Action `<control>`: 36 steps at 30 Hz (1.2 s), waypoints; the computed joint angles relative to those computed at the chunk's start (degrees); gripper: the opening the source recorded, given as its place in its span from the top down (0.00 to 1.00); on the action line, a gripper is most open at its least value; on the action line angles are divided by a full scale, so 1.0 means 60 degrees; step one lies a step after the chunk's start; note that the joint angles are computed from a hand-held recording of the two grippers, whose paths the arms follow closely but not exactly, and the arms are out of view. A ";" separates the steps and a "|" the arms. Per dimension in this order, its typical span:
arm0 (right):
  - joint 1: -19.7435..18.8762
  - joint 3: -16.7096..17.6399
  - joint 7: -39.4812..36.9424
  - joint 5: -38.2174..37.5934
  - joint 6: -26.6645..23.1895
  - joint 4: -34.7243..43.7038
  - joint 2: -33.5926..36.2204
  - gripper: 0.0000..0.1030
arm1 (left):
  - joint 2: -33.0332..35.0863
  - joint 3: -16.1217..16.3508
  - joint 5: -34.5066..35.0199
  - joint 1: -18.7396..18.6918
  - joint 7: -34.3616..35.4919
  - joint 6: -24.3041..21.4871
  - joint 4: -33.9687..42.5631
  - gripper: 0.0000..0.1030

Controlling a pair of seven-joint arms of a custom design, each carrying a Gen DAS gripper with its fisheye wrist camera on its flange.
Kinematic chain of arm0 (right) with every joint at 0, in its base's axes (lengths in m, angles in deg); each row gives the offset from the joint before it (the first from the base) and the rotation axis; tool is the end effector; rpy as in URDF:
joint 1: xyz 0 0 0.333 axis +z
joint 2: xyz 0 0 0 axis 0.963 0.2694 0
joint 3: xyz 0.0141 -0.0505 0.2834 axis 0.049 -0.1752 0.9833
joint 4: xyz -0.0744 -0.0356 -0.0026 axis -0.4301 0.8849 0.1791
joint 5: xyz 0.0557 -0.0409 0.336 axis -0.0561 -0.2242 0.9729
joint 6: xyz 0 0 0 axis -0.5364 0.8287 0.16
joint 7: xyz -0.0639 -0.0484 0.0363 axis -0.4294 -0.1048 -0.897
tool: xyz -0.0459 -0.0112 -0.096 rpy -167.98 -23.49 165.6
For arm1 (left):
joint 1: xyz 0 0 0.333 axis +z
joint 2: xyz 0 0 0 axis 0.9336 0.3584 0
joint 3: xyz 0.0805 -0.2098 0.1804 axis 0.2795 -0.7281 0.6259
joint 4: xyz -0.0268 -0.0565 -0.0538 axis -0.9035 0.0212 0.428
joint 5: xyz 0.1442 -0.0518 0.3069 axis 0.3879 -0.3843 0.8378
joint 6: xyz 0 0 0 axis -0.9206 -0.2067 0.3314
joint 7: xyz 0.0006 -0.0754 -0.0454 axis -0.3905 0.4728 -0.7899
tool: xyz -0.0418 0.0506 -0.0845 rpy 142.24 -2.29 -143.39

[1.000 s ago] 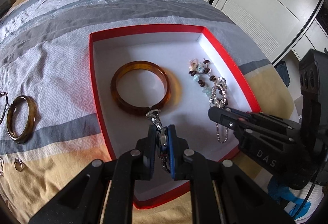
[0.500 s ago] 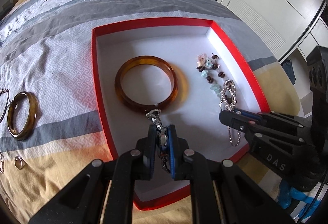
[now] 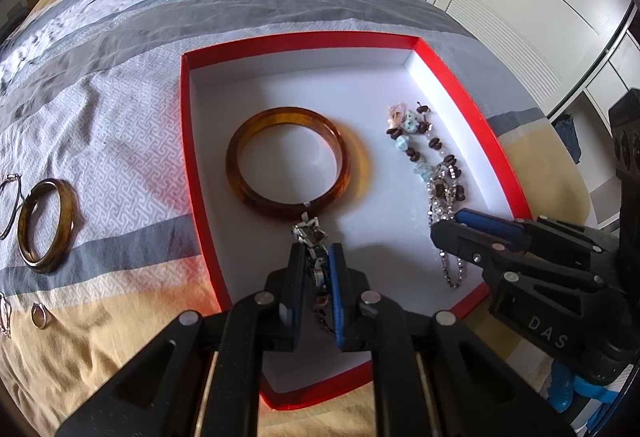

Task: Organize jewelry
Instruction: 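Carry the watch and the rhinestone chain with both tools into the red box, then open both tools to drop the watch and chain inside the box, then withdraw both open tools from the box toward the remaining jewelry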

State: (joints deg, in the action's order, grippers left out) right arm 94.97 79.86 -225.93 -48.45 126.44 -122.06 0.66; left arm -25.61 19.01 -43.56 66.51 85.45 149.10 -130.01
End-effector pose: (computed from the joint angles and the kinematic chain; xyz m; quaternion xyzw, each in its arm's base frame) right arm 0.4809 0.2145 0.3223 -0.4604 0.8535 -0.1403 0.1998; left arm 0.5892 -0.1606 0.3180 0.3380 -0.9093 0.2429 0.0058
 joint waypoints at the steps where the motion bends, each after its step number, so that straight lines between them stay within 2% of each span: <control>1: 0.0012 -0.0005 0.0028 -0.0017 -0.0018 -0.0012 -0.0027 0.75 | -0.0007 -0.0007 -0.0012 0.0009 0.0018 -0.0018 0.0003 0.89; 8: 0.0021 0.0041 0.0327 -0.0185 -0.0135 -0.0238 -0.0315 0.71 | -0.0264 -0.0050 -0.0206 0.0086 0.0322 -0.0120 -0.0215 0.81; 22: -0.0022 0.0570 0.1269 -0.0834 -0.1028 -0.0647 -0.1415 0.68 | -0.1378 0.0044 -0.1191 0.0292 0.1130 -0.0442 -0.0837 0.81; 27: -0.0011 0.0919 0.1577 -0.0944 -0.1555 -0.0780 -0.2006 0.68 | -0.2080 0.0228 -0.1763 0.0386 0.1597 -0.0597 -0.1263 0.80; 36: 0.0281 0.1676 0.2109 -0.1147 -0.2747 -0.0500 -0.2850 0.68 | -0.3394 0.0869 -0.2552 0.0612 0.2273 -0.1272 -0.1863 0.80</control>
State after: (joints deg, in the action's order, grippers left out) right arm 96.66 89.92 -213.28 -55.33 109.96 -125.06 -16.44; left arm -45.97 24.22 -58.88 70.18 99.09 141.47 -141.18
